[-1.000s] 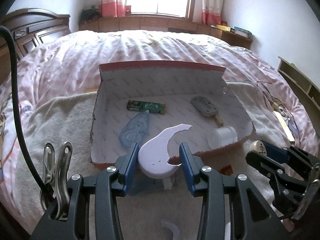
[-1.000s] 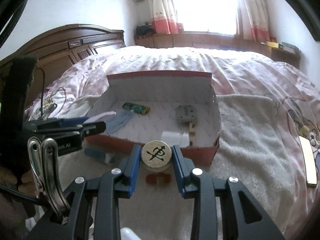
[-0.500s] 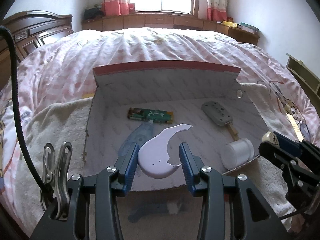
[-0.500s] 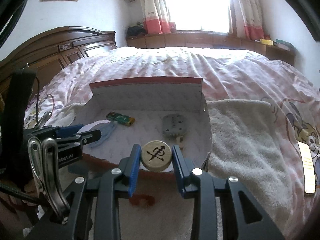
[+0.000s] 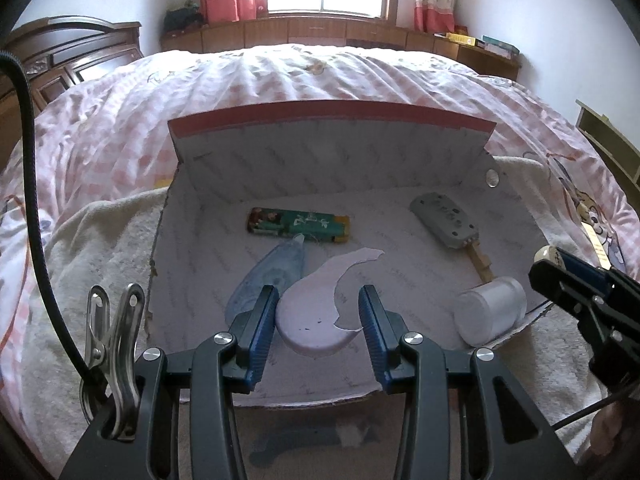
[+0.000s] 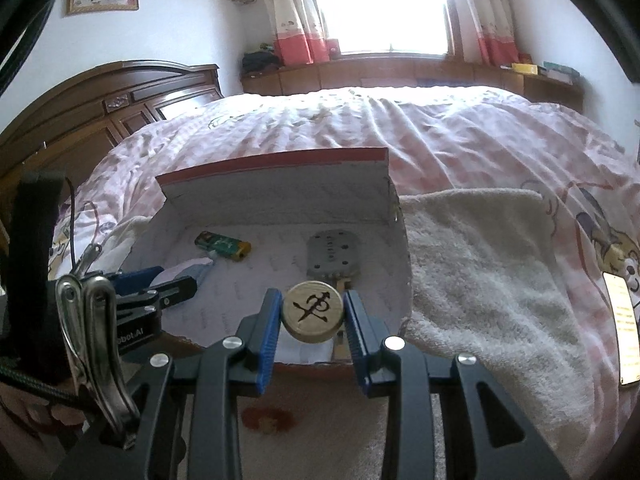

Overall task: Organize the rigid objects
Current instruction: 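Carry the disc and curved piece over the open box with both tools, then open the left tool to drop the curved piece while the right tool releases the disc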

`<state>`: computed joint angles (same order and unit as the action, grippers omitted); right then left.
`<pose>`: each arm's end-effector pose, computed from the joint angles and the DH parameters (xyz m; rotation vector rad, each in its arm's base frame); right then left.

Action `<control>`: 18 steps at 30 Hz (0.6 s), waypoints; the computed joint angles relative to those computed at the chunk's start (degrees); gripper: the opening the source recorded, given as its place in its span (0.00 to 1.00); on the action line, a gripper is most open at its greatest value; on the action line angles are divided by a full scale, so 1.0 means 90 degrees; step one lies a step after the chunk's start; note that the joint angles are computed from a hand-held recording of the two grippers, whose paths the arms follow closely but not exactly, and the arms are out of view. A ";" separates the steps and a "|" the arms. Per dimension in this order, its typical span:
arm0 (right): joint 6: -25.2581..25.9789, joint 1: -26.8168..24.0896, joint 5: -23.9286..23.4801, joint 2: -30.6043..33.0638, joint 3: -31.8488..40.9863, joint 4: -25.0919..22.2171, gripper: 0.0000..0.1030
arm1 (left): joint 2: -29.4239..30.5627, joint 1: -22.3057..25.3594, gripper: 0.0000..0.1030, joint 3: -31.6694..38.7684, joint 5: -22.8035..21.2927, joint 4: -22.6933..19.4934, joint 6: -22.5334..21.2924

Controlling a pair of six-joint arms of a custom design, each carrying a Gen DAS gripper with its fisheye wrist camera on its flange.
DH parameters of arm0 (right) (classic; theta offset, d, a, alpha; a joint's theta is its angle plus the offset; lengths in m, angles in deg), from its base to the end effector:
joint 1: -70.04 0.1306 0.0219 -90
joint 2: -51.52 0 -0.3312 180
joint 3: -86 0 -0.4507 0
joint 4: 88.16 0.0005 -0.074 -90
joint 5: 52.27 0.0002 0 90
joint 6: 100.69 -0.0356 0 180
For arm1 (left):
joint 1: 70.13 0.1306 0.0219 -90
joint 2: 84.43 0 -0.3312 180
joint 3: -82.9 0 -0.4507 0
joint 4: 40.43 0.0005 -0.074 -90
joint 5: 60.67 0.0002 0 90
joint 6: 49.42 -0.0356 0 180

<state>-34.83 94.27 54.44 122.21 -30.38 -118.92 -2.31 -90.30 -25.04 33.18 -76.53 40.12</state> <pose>0.4101 0.1728 0.3212 0.1562 2.1969 0.1463 0.4646 -0.1737 0.3008 0.4593 2.3432 -0.2435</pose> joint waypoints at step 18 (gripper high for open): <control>-0.0056 -0.0013 -0.0053 0.0005 -0.0015 0.0040 0.32 | 0.0020 0.0001 0.41 0.0020 -0.0115 -0.0304 0.0072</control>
